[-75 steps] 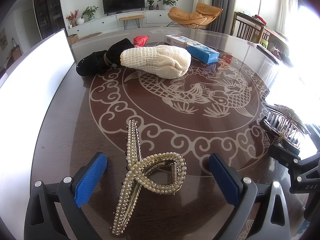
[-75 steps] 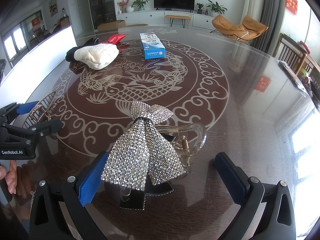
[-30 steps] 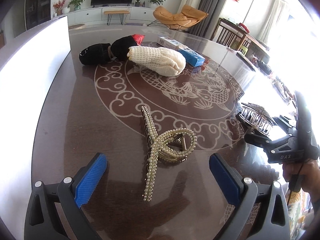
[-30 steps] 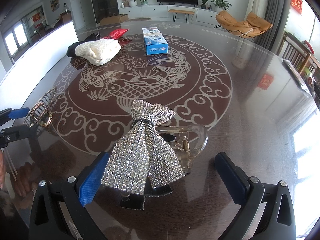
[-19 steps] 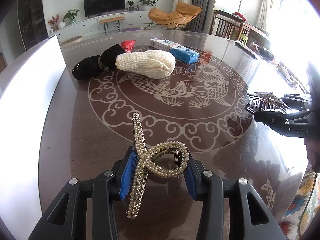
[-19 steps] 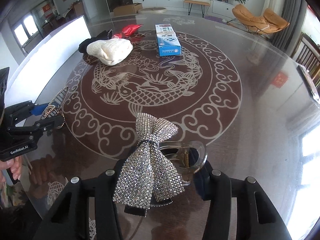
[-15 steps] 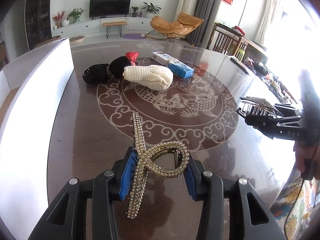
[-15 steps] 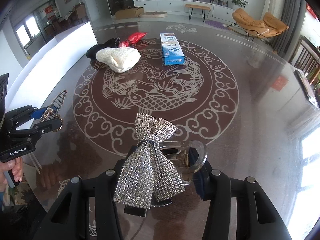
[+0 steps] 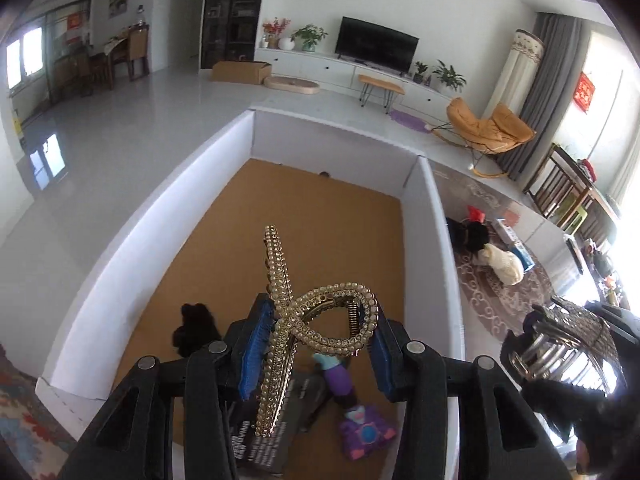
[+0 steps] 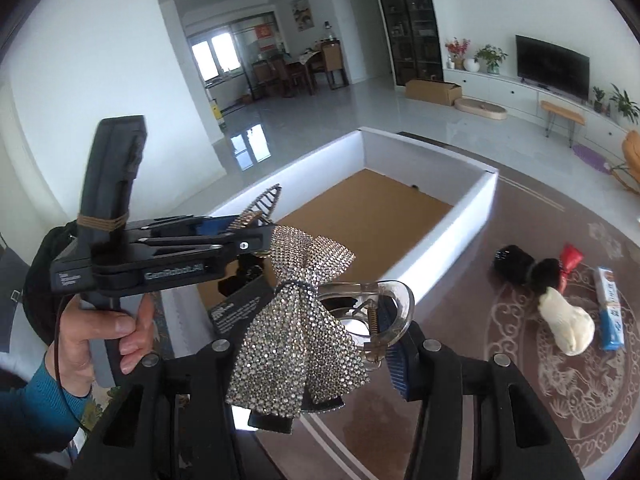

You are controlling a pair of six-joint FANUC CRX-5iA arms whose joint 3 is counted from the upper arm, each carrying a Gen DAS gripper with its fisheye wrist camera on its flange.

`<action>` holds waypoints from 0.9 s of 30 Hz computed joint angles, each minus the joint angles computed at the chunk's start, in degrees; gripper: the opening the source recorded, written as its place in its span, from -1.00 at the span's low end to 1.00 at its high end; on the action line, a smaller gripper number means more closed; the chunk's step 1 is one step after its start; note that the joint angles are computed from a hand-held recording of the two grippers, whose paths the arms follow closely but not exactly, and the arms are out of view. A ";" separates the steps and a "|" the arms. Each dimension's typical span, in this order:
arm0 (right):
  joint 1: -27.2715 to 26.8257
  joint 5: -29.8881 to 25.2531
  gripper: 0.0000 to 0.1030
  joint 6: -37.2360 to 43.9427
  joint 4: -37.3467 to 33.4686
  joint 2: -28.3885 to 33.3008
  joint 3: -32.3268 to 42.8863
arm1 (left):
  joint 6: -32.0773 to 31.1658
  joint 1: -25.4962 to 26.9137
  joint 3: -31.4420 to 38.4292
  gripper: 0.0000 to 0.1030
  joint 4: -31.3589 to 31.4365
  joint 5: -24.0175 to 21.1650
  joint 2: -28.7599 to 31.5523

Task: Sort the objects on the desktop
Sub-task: 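Carry the bow clip into the white box while the left gripper drops the pearl clip there, then grasp the black fuzzy item with the left gripper while the right gripper grasps the cream knit item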

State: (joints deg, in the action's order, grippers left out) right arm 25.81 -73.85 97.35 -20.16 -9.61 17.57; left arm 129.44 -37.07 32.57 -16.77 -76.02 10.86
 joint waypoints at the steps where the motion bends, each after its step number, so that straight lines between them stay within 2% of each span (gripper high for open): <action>1: 3.15 0.79 -0.02 -0.29 0.77 0.41 -0.55 | 0.17 1.30 -1.96 -0.13 0.43 -1.17 -0.85; 5: 11.99 1.32 0.01 -0.88 4.30 3.66 -1.88 | 0.94 5.12 -8.41 -0.12 3.26 -3.84 -2.79; 7: 13.74 0.15 0.21 -1.34 5.20 5.74 -1.89 | 2.85 5.80 -9.85 -0.11 3.66 -5.28 -3.06; 8: 14.18 -0.14 0.43 -1.85 5.71 6.30 -2.14 | 3.80 5.40 -10.32 -0.02 3.02 -5.39 -3.32; 10: 13.59 1.76 0.54 -2.42 5.11 4.94 -4.07 | 4.56 3.96 -10.18 0.13 0.85 -4.88 -3.64; 11: 12.39 2.89 0.63 -2.01 3.74 3.72 -5.05 | 5.67 3.26 -10.04 0.31 0.05 -4.52 -3.79; 12: 11.14 4.01 0.72 -1.76 2.78 2.30 -6.20 | 6.88 2.55 -10.21 0.39 -0.62 -3.47 -4.19; 16: 3.99 10.86 0.95 0.20 1.34 -4.71 -12.76 | 8.46 -0.83 -8.37 0.39 -1.69 0.15 -3.86; 19: -1.54 15.32 1.00 -0.01 5.51 -9.83 -19.87 | 6.68 -4.37 -3.96 0.40 -1.58 2.07 -1.19; 23: -9.54 14.65 1.00 -1.94 15.73 -11.19 -27.39 | 0.41 -9.33 4.62 0.40 0.91 4.12 4.73; 25: -14.36 14.29 1.00 -2.10 18.66 -10.81 -29.70 | -3.85 -11.24 10.20 0.52 3.42 4.38 8.86; 27: -18.71 14.71 1.00 -1.71 20.62 -10.63 -31.37 | -7.41 -12.63 15.41 0.87 6.49 4.58 13.45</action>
State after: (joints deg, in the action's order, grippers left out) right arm 7.10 -59.14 95.64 0.47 -20.24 -13.80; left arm 122.03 -49.70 47.99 -10.28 -71.43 24.31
